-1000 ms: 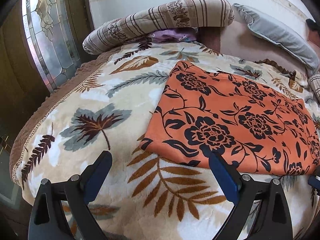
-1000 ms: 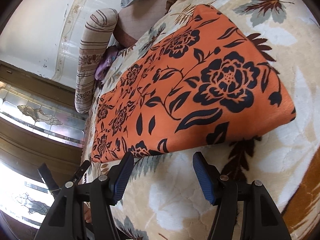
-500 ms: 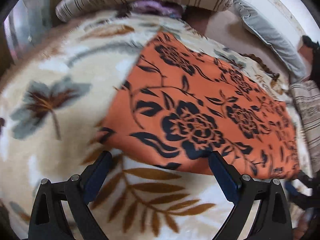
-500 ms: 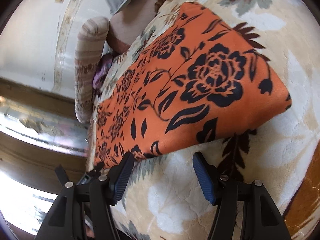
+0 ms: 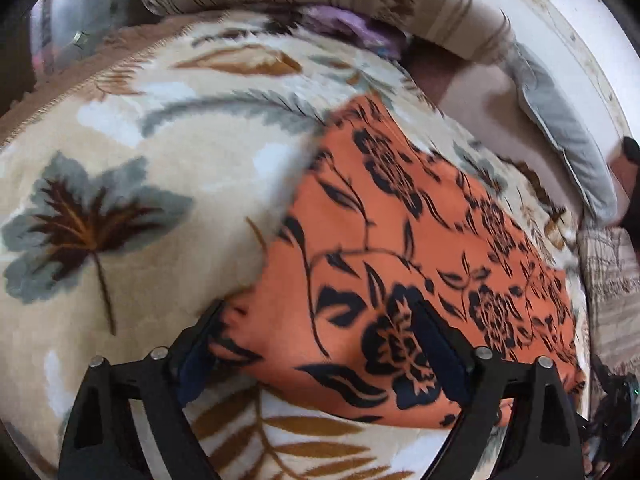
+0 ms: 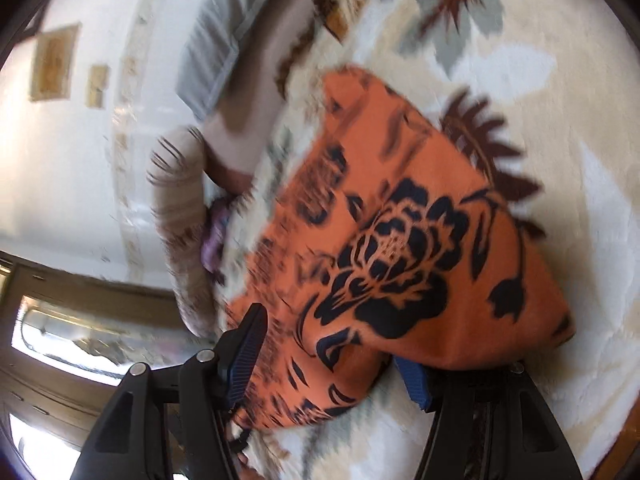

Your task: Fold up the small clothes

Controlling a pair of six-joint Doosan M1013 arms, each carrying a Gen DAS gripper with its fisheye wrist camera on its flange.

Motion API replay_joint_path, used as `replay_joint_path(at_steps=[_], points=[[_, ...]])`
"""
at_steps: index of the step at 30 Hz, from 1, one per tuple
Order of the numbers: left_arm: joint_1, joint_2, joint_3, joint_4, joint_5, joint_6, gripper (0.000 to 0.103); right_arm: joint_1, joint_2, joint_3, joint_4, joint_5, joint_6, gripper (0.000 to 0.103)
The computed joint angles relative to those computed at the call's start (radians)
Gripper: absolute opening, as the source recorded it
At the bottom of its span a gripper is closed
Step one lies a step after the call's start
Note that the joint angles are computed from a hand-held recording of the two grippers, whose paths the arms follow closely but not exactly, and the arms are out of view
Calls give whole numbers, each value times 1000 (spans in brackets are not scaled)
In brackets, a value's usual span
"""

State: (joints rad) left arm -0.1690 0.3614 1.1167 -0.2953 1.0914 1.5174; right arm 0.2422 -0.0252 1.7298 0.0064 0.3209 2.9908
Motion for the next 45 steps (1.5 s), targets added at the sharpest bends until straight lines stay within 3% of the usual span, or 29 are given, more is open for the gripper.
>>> replay_joint_path(at_steps=[3,5,7,8,11,13,15,19,24,25,26,28,29,32,37,41,45], points=[[-2,9,-9,35,0,-27,81,-4,1,-4,92,37,-86,66],[-1,12,-11,39,2,-28,78,-15,-17,33,264,23,-181,65],[-3,12,-12,29,1,-19,76,-16,-48,70,323,8,-192,65],[-3,14,-15,26,7,-21,76,-13,-60,75,273,18,-143,65],[-1,15,-15,17,11,-28,76,9,-92,76,-37,97,140,66],[1,16,-14,7,8,-37,76,9,-106,92,-117,122,262,66],[2,12,-8,1,1,-42,76,-7,-112,119,-77,62,270,66],[19,9,6,-99,-19,-17,75,-13,-70,77,-127,89,271,66],[20,7,20,-118,-42,-10,53,-17,-30,36,-217,92,284,66],[21,6,23,-133,-47,-1,49,-18,-25,33,-213,82,262,63],[21,5,26,-143,-49,5,48,-19,-15,23,-199,86,225,53],[19,4,30,-146,-54,16,43,-18,1,3,-159,123,153,34],[21,3,33,-161,-57,29,35,-13,6,-7,-170,152,151,31],[28,-2,40,-208,-62,59,30,9,7,-31,-275,209,172,24],[39,-35,67,-274,-91,106,27,69,15,-87,-526,331,229,21],[53,-71,90,-344,-88,164,26,94,4,-93,-615,363,255,20],[61,-107,115,-332,-93,159,26,118,-19,-83,-669,392,281,20]])
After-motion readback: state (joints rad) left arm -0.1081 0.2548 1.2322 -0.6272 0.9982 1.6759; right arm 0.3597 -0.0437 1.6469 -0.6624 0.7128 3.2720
